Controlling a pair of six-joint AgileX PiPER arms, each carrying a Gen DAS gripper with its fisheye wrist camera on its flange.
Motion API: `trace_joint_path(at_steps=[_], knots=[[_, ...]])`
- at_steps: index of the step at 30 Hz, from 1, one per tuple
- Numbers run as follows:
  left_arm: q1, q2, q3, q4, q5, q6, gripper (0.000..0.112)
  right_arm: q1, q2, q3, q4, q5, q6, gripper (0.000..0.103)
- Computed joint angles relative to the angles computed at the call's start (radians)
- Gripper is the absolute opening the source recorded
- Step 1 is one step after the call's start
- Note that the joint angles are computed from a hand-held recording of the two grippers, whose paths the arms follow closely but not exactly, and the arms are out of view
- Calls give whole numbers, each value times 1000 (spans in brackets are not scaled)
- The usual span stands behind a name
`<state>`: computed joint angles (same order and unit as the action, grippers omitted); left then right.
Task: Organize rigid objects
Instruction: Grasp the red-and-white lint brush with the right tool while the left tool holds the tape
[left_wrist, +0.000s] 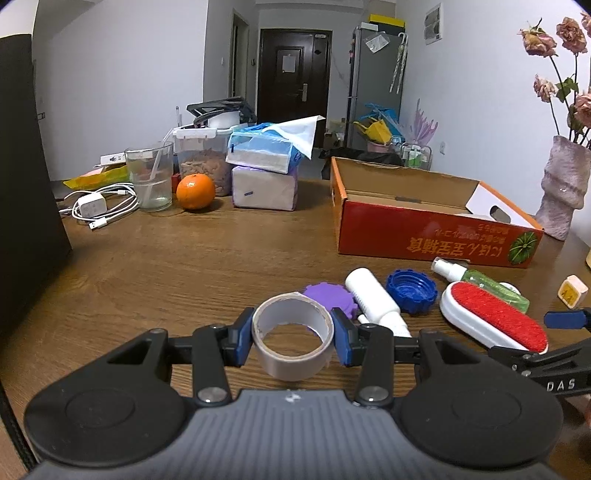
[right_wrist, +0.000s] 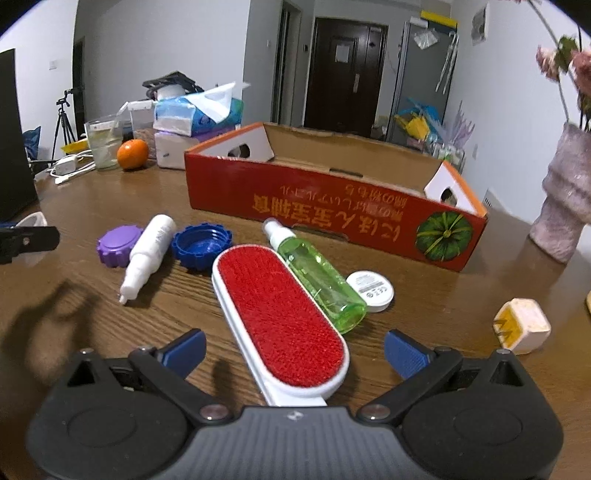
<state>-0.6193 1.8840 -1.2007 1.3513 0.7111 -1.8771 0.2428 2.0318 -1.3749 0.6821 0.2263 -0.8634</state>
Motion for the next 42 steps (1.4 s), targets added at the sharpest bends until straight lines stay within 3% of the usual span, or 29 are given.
trace_joint_path(at_steps=[6,8,12,16,24,34,42], knots=[[4,20,-15,-20,5,21,44,-24,88,-149,-125,141,155,91],[5,22,-16,-21,4,22,44,-28,94,-151,-91,140,126,90],[3,19,-9,-17,1,18,44,-34,77,-112,48,124,-21,68],[2,14,0,-8,-2,5,44,-28,52,-57,184,84,-181,56],[-1,3,16,22,-8,-20,44,-21,9,10,299,66,-306,55],[-22,1,17,44,28,-46,44,-39,-104,149,679,73,-669,55],[-55,4,-32,7,57,-8,44,-65,-156,186,784,99,-740,55]])
